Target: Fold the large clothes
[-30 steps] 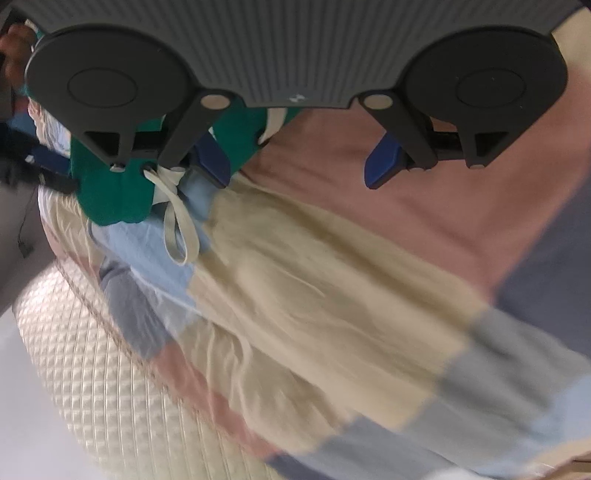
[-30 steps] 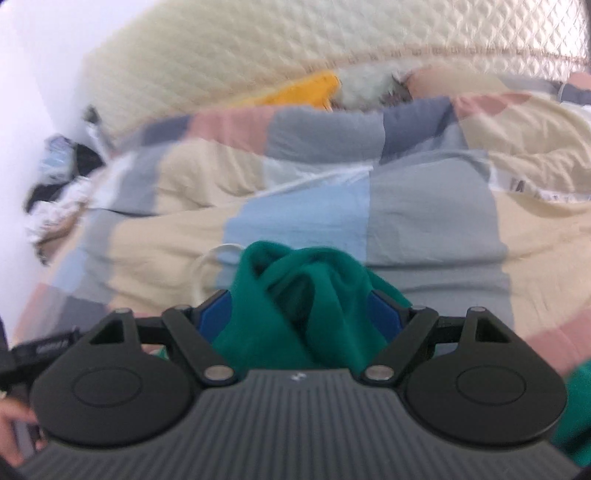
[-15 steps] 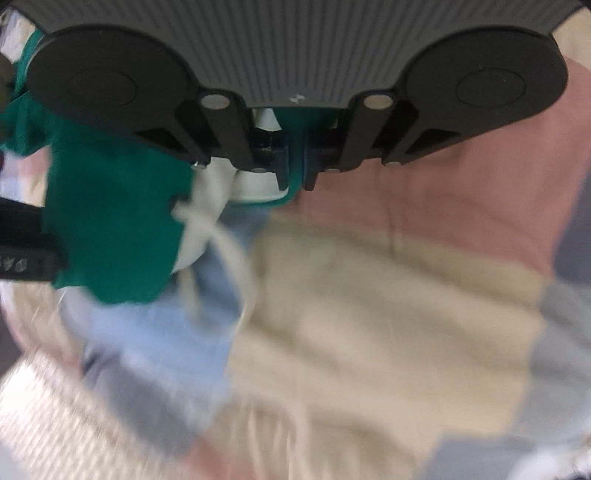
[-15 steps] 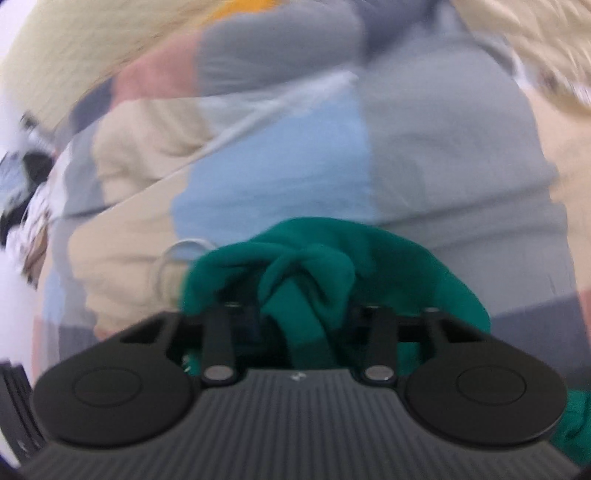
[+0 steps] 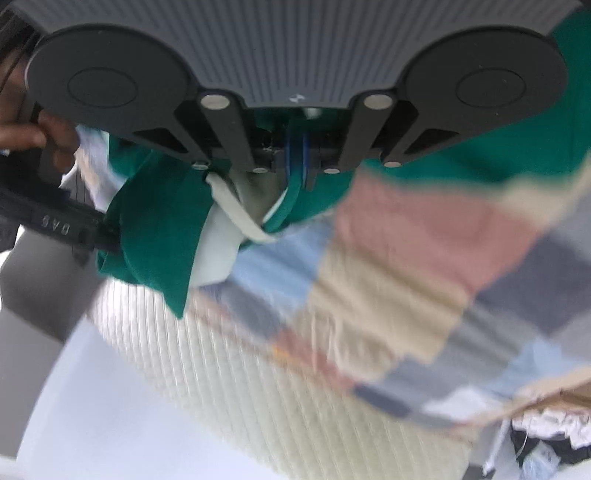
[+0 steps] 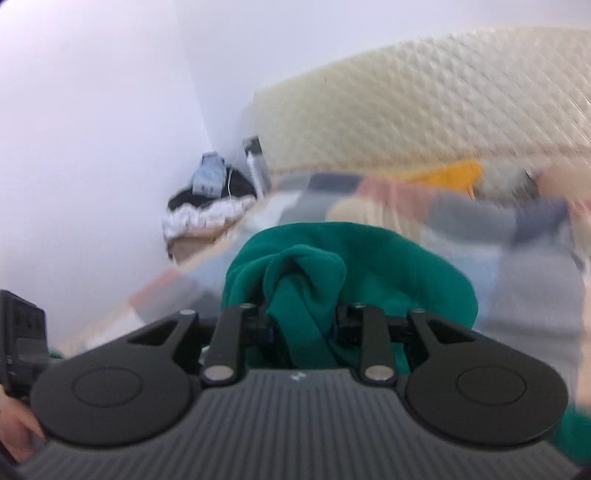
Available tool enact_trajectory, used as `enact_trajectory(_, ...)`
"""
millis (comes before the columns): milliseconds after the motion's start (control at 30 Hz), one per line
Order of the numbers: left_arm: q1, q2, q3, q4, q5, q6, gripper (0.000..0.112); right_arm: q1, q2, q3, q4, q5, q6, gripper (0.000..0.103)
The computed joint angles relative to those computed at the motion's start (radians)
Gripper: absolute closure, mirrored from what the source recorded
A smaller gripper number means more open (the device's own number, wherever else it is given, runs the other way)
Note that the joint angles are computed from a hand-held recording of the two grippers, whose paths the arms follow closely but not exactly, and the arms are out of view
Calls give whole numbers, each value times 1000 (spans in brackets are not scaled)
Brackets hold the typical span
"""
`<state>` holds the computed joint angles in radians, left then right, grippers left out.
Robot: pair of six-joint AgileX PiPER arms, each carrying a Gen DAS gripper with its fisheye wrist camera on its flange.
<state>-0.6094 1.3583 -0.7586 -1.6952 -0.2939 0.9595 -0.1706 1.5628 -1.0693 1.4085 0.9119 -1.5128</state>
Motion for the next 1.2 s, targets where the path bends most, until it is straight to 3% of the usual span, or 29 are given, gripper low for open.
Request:
enact_trajectory(133, -168, 26, 89, 71, -101, -151, 106, -123, -169, 279, -30, 43, -86, 73)
enact_trajectory(233, -217, 42, 99, 41, -115, -125, 106, -170, -302, 445, -81, -10, -86, 69)
enact_trajectory(300, -276, 36, 104, 13, -178, -74, 105, -234, -362, 534, -104, -19, -52, 66)
enact_trajectory(367, -326, 35, 110, -28, -221, -29, 105, -357, -393, 596, -155, 44, 11, 64)
enact_trajectory(467, -330, 25, 143, 36, -214, -136, 105, -448, -428, 617, -237, 97, 101, 52)
enact_trajectory(567, -358, 10, 159, 54, -237, -171, 103, -539, -514, 617, -287, 162, 183, 50)
enact_trajectory(633, -354, 6, 149, 46, -237, -142, 95, -601, -557, 623, -233, 202, 209, 25)
enact_trajectory(667, -354, 2, 142, 35, -239, -122, 84, -636, -561, 633, -199, 227, 198, 20)
enact_trajectory(700, -370, -2, 143, 36, -255, -123, 71, -672, -557, 642, -166, 257, 193, 19)
enact_trajectory(767, -405, -5, 145, 67, -305, -146, 55, -647, -487, 628, -119, 274, 216, 19)
enact_trajectory(867, -469, -5, 157, 154, -404, -212, 51, -556, -418, 622, -60, 232, 250, 20)
enact_trajectory(900, -488, -2, 159, 177, -436, -221, 48, -487, -419, 615, -44, 165, 267, 22)
enact_trajectory(967, -523, 5, 158, 205, -492, -225, 47, -375, -437, 608, -77, 15, 341, 42)
enact_trajectory(1033, -534, 15, 152, 262, -508, -228, 47, -308, -440, 604, -160, -102, 435, 70)
enact_trajectory(1100, -516, 40, 114, 290, -481, -178, 47, -344, -424, 620, -192, -111, 450, 86)
enact_trajectory(1200, -466, 96, 45, 349, -386, -121, 47, -382, -458, 643, -271, -139, 456, 90)
